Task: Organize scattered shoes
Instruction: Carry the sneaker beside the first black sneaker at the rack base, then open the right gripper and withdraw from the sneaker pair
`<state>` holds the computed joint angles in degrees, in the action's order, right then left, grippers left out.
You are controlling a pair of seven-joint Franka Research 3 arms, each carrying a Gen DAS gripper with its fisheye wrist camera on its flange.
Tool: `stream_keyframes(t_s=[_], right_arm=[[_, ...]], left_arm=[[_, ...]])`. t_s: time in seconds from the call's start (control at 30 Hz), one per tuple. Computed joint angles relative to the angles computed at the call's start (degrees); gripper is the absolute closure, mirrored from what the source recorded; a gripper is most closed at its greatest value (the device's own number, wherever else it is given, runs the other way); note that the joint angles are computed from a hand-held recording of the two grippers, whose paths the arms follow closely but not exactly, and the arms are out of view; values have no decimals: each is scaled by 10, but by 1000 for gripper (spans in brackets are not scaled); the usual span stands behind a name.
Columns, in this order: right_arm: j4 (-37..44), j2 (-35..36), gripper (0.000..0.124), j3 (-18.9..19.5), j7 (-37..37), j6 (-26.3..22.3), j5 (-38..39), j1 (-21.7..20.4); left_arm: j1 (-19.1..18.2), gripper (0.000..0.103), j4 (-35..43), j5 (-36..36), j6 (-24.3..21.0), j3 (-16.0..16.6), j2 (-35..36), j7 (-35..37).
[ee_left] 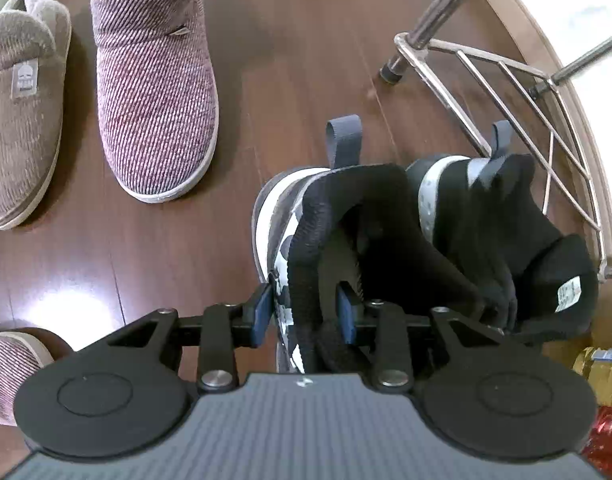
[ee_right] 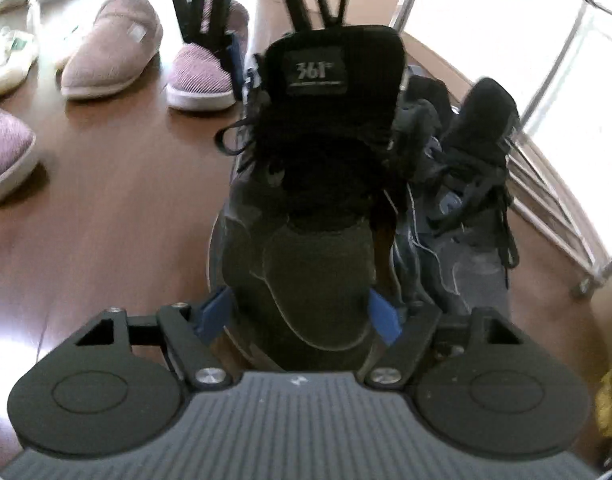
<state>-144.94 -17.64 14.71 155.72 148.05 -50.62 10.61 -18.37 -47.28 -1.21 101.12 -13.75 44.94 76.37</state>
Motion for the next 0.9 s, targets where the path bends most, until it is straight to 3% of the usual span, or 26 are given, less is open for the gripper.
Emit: stream_keyframes(t_s=[0.13,0.37,0.57,0.67,0.77,0.83,0.9], right_arm=[[-16,-15,59,-15,-36,18,19,-5],[-20,-23,59,-5,-44,4,42,-24],[-19,-25,59,-4,-51,-9,60,-28],[-24,-34,58,-2,-50,-12,62,-30],[-21,-34,58,-4,-60,-19,73,-28],[-25,-45,59,-5,-63,-17,79,-28],[-43,-82,49,-3,-44,-2,86,-32]], left_arm=[[0,62,8,-5,-8,-4,3,3],[-23,61,56,3,-18,-2,34,6],[-30,59,18,15,0,1,11,20],[-32,44,35,12,-9,-4,23,29],[-26,43,-38,10,36,-3,-19,29],[-8,41,-118,-1,96,-7,-73,17],[1,41,-150,-2,122,-9,-103,14]])
